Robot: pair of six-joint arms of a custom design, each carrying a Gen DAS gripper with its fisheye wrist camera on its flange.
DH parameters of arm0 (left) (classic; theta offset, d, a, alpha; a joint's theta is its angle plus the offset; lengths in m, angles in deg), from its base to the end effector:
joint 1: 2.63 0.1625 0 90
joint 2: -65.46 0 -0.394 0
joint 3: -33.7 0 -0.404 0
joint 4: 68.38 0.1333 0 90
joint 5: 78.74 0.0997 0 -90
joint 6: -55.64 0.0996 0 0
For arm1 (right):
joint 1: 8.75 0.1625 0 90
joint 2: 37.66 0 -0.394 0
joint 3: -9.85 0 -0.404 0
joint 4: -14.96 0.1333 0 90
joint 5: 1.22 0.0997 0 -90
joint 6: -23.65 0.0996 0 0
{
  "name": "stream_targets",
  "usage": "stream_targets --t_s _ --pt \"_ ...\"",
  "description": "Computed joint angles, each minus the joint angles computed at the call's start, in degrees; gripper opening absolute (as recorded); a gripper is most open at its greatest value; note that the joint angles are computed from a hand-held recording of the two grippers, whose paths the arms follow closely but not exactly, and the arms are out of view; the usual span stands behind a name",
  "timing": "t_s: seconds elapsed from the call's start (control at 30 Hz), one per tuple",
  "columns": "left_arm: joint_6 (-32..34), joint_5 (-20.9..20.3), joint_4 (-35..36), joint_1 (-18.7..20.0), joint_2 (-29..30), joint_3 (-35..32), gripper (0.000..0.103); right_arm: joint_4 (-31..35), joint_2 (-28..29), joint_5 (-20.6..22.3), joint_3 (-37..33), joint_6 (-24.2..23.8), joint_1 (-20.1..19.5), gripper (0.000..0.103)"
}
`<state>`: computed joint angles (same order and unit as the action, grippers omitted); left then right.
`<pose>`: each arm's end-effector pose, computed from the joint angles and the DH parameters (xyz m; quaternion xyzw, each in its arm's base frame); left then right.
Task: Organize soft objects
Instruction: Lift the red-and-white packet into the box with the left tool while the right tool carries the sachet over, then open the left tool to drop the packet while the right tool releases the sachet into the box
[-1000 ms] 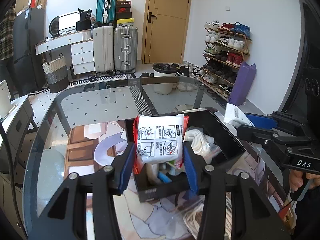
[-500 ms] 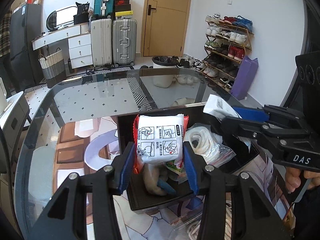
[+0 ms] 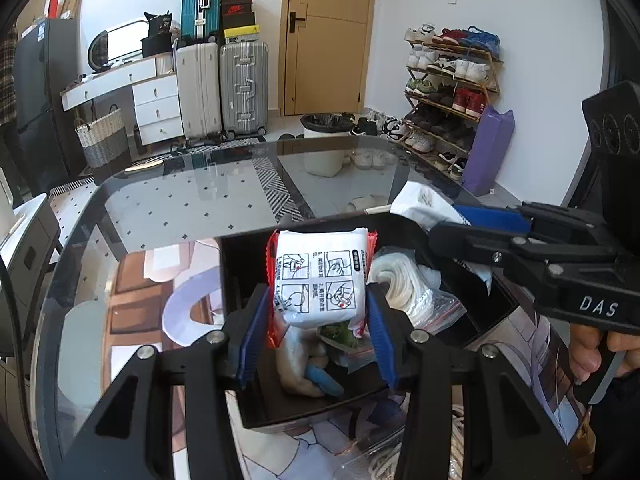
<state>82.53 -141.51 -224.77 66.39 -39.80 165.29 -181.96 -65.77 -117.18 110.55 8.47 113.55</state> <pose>0.0268 -0.4298 0.3598 0.2968 0.8673 -0.3210 0.2380 0.3971 -0.4603 -0.0551 0.3141 -0.8789 0.3163 0.1694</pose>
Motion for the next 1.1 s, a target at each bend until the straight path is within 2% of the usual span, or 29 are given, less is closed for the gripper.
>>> stream_targets --t_s 0.23,0.3,0.53,0.6,0.7,0.8,0.87,0.93,1.03,1.1 --pt "-0.1 -0.8 0.3 0.8 0.5 -1.5 0.047 1.3 1.1 -0.9 -1.5 -1.1 0.4 0.037" --pt "-0.1 -0.3 0.2 0.8 0.9 -1.6 0.047 1.3 1.2 -1.4 -1.7 -1.0 0.5 0.046" --pt "-0.1 -0.9 0.6 1.0 0.4 -1.3 0.047 -1.2 -0.1 -3.7 0.7 -1.7 1.3 0.058" --pt "-0.2 -0.9 1.0 0.9 0.6 -1.4 0.048 -3.0 -0.6 -3.9 2.0 -1.7 1.4 0.073" --pt "-0.4 -0.2 1.7 0.5 0.8 -1.2 0.055 -4.7 -1.3 -4.4 3.5 -0.9 1.4 0.086" --pt "-1.1 1.0 2.2 -0.1 0.4 -0.8 0.061 -5.6 -2.1 -5.1 5.2 0.0 1.5 0.09" --pt "-1.2 0.5 3.0 -0.3 -0.8 -0.5 0.069 -6.1 -2.6 -5.5 6.2 0.6 1.7 0.093" --pt "-0.9 0.8 2.8 -1.0 -2.3 0.3 0.086 -7.1 -3.0 -6.0 7.5 0.9 1.9 0.099" --pt "-1.0 0.6 4.3 -1.4 -4.8 1.1 0.1 -7.8 -3.3 -7.2 9.1 1.7 2.3 0.102" --pt "-1.6 0.0 6.5 -1.3 -6.8 1.4 0.103 -8.1 -3.6 -7.6 10.5 2.6 2.4 0.102"
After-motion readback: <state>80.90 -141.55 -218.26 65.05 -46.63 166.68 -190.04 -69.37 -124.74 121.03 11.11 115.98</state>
